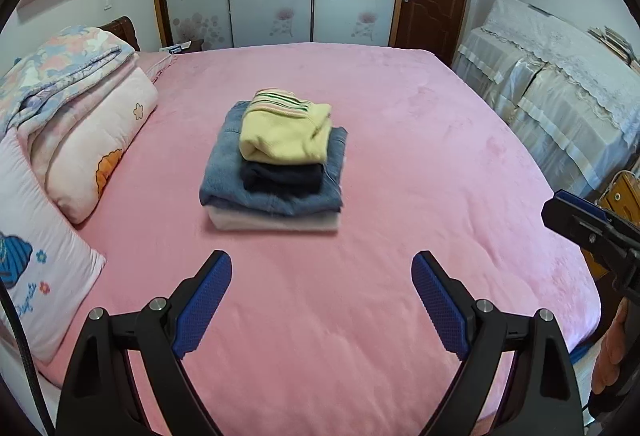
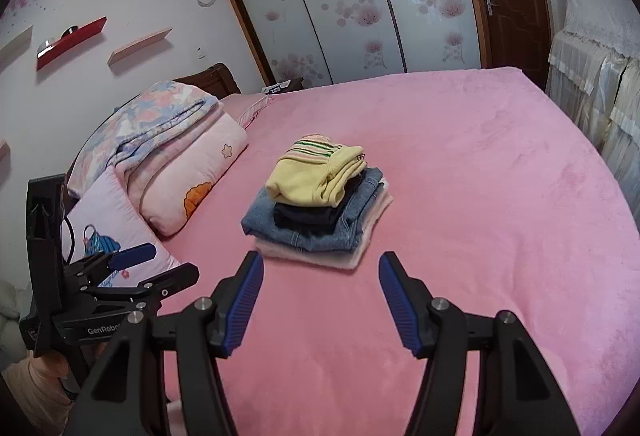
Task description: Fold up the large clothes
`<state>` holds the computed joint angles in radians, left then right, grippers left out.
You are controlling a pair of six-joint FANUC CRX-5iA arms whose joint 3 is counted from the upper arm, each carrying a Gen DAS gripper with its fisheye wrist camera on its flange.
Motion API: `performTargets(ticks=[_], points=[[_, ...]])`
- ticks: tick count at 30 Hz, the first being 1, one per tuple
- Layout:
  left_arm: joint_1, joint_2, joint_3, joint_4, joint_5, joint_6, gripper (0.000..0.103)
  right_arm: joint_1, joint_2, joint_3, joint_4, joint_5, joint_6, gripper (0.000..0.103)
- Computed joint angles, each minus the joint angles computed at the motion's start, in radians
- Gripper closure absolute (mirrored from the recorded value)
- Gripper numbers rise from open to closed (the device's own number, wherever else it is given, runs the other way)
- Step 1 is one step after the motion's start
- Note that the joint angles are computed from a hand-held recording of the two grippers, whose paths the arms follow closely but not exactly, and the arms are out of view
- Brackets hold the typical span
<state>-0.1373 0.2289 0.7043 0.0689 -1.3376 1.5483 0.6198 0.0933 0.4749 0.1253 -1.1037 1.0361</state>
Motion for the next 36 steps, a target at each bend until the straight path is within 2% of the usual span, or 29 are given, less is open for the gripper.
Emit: performTargets(ticks=[4,8,11,13,17,25,29,33,36], points=[[-0.065,-0.08,-0.075,-0.111,0.011,0.082,0.012,0.048,-0.101,-0.131,0.071,0.009,-0.053,0.042],[-0.095,-0.164,-0.188,-0.126,0.057,0.147,0.012,0.121,-0.203,-0.295,0.218,0.022,-0.146,0.03],[-0.113,-0.228,-0.285,-0.116,0.107,0.196,0.008,0.161,-0.269,-0.404,0.29,0.028,-0.208,0.029],[-0.123,-0.278,-0.368,-0.099,0.163,0.227,0.001,0.181,-0.306,-0.461,0.32,0.03,-0.256,0.029],[-0.156,-0.351,-0.492,-0.103,0.236,0.302,0.001,0.219,-0.371,-0.57,0.381,0.04,-0.355,0.029],[-0.286,-0.365,-0.501,-0.311,0.182,0.415,0.001,0.254,-0.449,-0.697,0.425,0.031,-0.494,0.029],[-0.302,-0.369,-0.523,-0.291,0.183,0.402,0.002,0.278,-0.467,-0.726,0.437,0.014,-0.511,0.029],[-0.342,-0.363,-0.511,-0.352,0.164,0.43,0.001,0.31,-0.476,-0.754,0.482,-0.023,-0.544,0.028],[-0.336,-0.362,-0.522,-0.326,0.163,0.423,0.001,0.304,-0.483,-0.756,0.452,-0.024,-0.54,0.028]])
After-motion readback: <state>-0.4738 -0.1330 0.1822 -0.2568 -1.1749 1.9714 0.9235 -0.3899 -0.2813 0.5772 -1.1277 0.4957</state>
